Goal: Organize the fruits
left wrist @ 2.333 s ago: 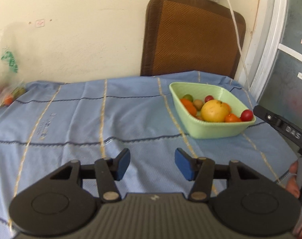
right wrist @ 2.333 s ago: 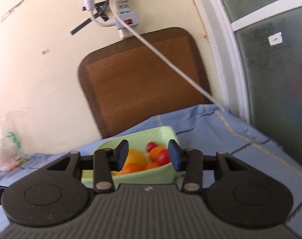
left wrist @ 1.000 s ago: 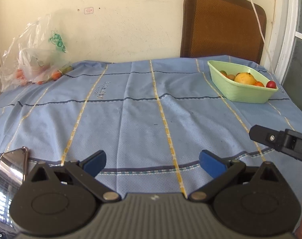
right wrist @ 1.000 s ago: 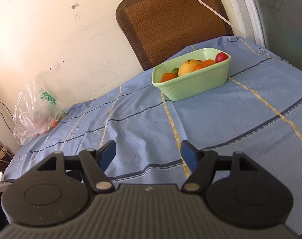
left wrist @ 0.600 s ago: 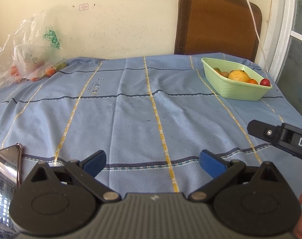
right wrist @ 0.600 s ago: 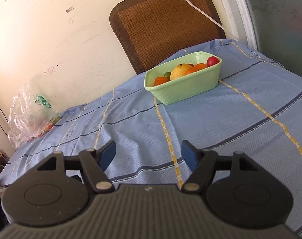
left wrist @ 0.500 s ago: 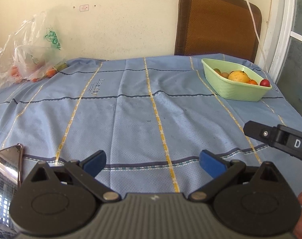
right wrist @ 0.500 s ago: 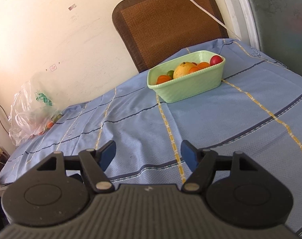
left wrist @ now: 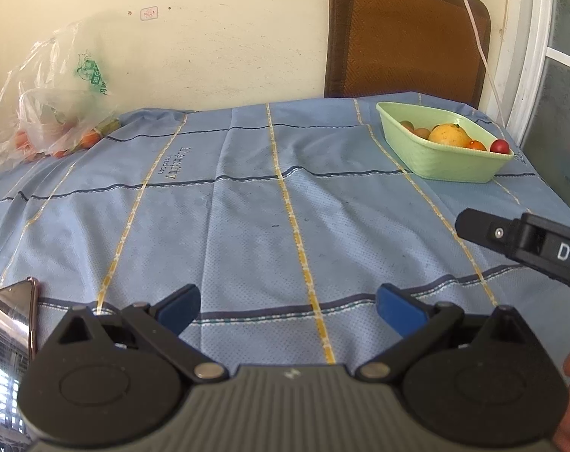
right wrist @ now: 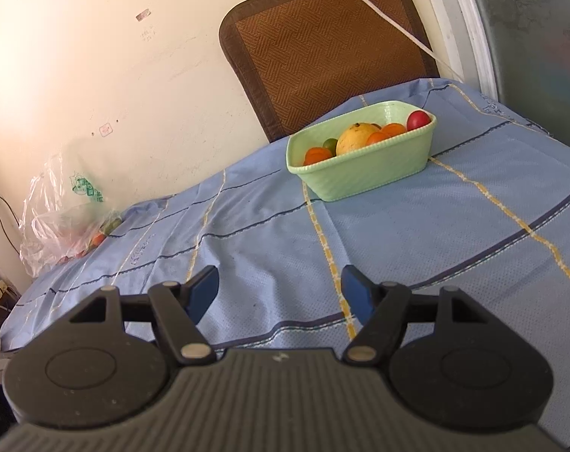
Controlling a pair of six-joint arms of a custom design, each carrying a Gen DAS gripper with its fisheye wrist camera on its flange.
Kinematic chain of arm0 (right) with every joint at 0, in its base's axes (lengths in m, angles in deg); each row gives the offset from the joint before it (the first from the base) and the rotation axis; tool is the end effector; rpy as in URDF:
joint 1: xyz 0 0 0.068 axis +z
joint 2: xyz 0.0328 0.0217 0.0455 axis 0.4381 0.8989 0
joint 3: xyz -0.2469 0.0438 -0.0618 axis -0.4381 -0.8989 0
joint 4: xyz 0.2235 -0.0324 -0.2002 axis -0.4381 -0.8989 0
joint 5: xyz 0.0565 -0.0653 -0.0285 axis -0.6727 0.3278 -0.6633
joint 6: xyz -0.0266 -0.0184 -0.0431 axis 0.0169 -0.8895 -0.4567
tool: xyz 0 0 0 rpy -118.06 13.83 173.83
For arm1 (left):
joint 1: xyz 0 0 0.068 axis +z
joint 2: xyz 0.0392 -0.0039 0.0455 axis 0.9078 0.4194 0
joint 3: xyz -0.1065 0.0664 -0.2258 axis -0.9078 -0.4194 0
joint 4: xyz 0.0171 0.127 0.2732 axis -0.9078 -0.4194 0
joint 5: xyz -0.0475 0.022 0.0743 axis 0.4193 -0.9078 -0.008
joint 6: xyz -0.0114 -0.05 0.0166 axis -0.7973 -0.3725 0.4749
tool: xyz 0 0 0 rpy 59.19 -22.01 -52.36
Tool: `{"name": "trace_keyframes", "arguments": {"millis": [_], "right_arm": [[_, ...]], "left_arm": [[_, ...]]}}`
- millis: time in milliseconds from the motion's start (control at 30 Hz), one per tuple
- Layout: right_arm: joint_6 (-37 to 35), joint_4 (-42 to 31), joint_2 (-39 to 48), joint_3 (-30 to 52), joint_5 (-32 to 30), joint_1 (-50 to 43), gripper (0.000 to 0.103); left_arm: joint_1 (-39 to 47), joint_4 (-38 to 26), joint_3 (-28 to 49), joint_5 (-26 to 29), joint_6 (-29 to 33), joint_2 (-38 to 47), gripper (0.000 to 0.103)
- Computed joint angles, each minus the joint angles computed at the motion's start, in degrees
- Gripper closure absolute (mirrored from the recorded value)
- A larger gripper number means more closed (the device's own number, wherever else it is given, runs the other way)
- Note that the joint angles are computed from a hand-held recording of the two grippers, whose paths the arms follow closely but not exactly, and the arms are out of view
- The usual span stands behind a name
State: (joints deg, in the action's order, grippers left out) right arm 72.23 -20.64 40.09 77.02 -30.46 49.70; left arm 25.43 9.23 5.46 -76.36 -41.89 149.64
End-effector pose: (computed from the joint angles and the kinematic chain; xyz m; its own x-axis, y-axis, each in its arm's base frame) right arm 0.1689 0.0596 0.1338 -0.4287 0.4575 -0.7790 0.2460 0.8888 0.3866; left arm 0.2518 -0.1978 0.1259 -0.6599 0.1988 -0.7246 0.3103 0.9504 -0.0218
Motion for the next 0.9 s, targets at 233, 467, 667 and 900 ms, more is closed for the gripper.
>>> {"name": "trace_keyframes", "arguments": {"millis": [233, 467, 667, 900], "right_arm": [[-0.13, -0.55, -0.73, -0.22, -0.61, -1.04, 0.029], [0.00, 0.47, 0.27, -0.12, -0.93, -1.67, 0.029], [-0.39, 1.41, 1.70, 0.11, -0.64, -0.65, 0.029], [-0.08, 0.22, 0.38, 0.32, 0.19, -0.40, 0.029]], "left_arm": [[0.05, 0.36, 0.57, 0.88, -0.02, 1.02, 0.000], [0.23, 0.75, 0.99, 1.13, 0.60, 1.60, 0.000], [0.22, 0.92, 0.76, 1.35, 0.16, 1.36, 0.000], [0.40, 0.88, 0.21, 1.67, -0.07, 0.41, 0.000]]}}
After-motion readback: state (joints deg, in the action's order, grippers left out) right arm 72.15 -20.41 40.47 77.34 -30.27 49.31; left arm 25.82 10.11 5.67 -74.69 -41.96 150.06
